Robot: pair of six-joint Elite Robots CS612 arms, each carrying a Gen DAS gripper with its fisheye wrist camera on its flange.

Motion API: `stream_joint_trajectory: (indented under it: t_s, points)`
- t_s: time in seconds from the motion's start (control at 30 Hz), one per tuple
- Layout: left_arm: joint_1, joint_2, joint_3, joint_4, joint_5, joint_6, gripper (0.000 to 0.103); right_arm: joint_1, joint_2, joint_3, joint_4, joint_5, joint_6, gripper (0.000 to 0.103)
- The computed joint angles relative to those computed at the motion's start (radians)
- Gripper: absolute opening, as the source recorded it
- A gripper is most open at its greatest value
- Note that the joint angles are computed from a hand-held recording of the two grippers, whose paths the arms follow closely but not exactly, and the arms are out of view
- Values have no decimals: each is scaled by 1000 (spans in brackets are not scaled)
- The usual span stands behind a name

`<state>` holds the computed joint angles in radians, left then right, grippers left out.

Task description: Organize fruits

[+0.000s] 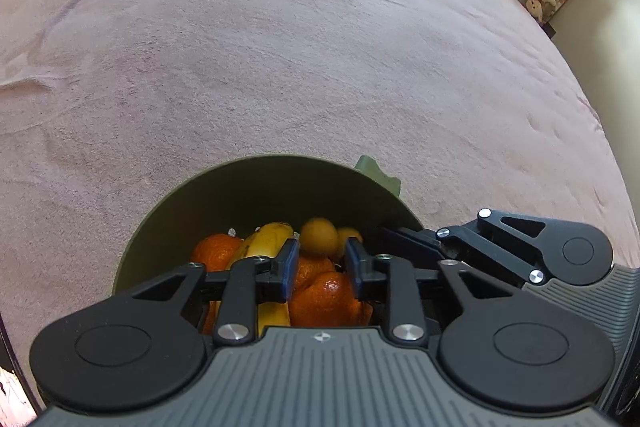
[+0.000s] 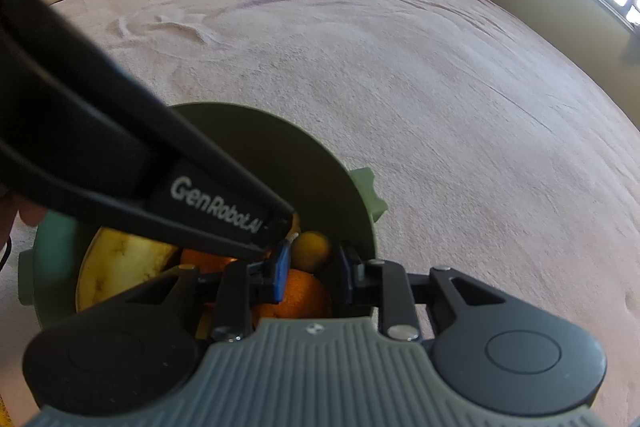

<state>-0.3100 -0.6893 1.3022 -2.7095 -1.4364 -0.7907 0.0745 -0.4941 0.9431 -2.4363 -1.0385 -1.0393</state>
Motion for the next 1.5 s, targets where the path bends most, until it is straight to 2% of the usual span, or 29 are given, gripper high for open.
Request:
stream_joint_trajectory:
  t_s: [0.03,0.1,0.4,0.57,0.77,0.97,1.13,1.17,1.3,1.5]
  points:
    - [0,-1,2,-10,-3,-4,45,0,-2,1,3,2,0,27]
    - [-2,-3,5,-21,2,-1,51,0,-5,3,2,3,1,29]
    - [-11,-20,25,-72,20,35,51,-6,-39,51,-55,15,29,37]
    - [-24,-39,53,-146,57,61,54,-19,-75,107,-125,31,81,52]
    - [-59,-74,96,-196,174,136,60,-42,-128,193,-232,55,191,70]
    - [-98,-103,135,-234,275,194,65,-74,-170,270,-321,89,323,81]
    - [-139,-113,171,-328,388,283,85,-104,-206,339,-418,118,423,92]
    - [-146,-113,176,-349,405,304,86,-108,-212,348,-436,117,440,95]
    - [-174,-110,195,-434,471,375,88,-127,-237,403,-520,95,502,99]
    - [-207,-103,211,-475,544,402,89,-154,-267,467,-591,56,578,99]
